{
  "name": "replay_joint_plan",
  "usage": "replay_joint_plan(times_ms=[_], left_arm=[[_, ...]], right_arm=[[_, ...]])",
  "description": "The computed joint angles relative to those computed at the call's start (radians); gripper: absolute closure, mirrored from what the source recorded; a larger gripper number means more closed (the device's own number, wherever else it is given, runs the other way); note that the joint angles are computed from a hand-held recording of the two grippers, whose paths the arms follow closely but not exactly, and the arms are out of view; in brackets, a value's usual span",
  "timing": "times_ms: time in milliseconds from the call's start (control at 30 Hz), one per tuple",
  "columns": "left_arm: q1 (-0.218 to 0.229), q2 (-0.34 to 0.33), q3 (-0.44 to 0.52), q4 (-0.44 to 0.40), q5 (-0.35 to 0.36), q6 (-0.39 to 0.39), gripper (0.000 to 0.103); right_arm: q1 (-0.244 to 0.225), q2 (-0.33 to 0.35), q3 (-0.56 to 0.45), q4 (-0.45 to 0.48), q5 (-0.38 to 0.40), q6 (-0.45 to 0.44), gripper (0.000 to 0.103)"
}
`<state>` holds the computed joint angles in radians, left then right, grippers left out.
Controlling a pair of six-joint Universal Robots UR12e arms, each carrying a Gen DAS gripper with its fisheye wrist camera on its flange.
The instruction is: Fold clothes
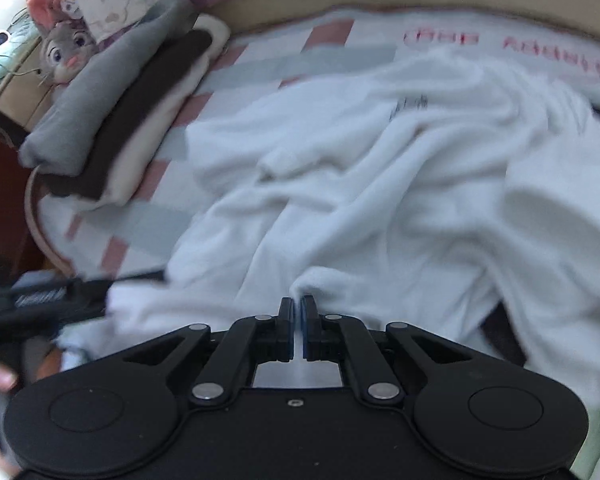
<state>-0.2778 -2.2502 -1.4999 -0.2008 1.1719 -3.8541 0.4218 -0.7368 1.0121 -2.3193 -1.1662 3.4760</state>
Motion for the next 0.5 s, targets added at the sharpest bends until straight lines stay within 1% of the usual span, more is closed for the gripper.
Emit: replay_joint_plan(times_ms=[33, 67, 133, 200, 233, 267, 333, 367, 400, 467, 500], left_arm=[[0.000, -0.001, 0.000, 0.005, -0.005, 0.004, 0.071], [0.000, -0.001, 0.001, 0.009, -0.009, 0.007, 0.070], [0.000, -0.005, 0.003, 0.012, -0.029, 0.008, 0.066], [0.000, -0.010, 0.007, 0.011, -0.056, 0.005, 0.062], [0.000, -0.012, 0.008, 0.011, -0.070, 0.004, 0.062], [0.000, -0.014, 0.010, 0.009, -0.082, 0.006, 0.062], [-0.004, -0.017, 0.014, 0.001, -0.094, 0.010, 0.061], [-0.007, -0.018, 0.016, -0.003, -0.096, 0.017, 0.061], [-0.009, -0.020, 0.018, -0.009, -0.097, 0.033, 0.061], [-0.016, -0.020, 0.020, -0.016, -0.088, 0.068, 0.061], [-0.020, -0.019, 0.019, -0.013, -0.081, 0.082, 0.064]], right_arm=[[-0.004, -0.006, 0.011, 0.021, 0.042, 0.009, 0.097], [-0.011, -0.009, 0.022, 0.044, 0.100, 0.031, 0.100], [-0.014, -0.015, 0.053, 0.057, 0.162, 0.088, 0.100], [-0.010, -0.023, 0.075, 0.009, 0.147, 0.110, 0.100], [-0.007, -0.027, 0.084, -0.017, 0.136, 0.119, 0.098], [-0.005, -0.029, 0.083, -0.038, 0.120, 0.115, 0.095], [0.001, -0.031, 0.073, -0.075, 0.086, 0.097, 0.094], [0.004, -0.032, 0.068, -0.093, 0.069, 0.088, 0.089], [0.002, -0.031, 0.063, -0.112, 0.057, 0.106, 0.085], [-0.003, -0.027, 0.051, -0.149, 0.035, 0.156, 0.055], [-0.009, -0.021, 0.048, -0.168, 0.045, 0.199, 0.051]])
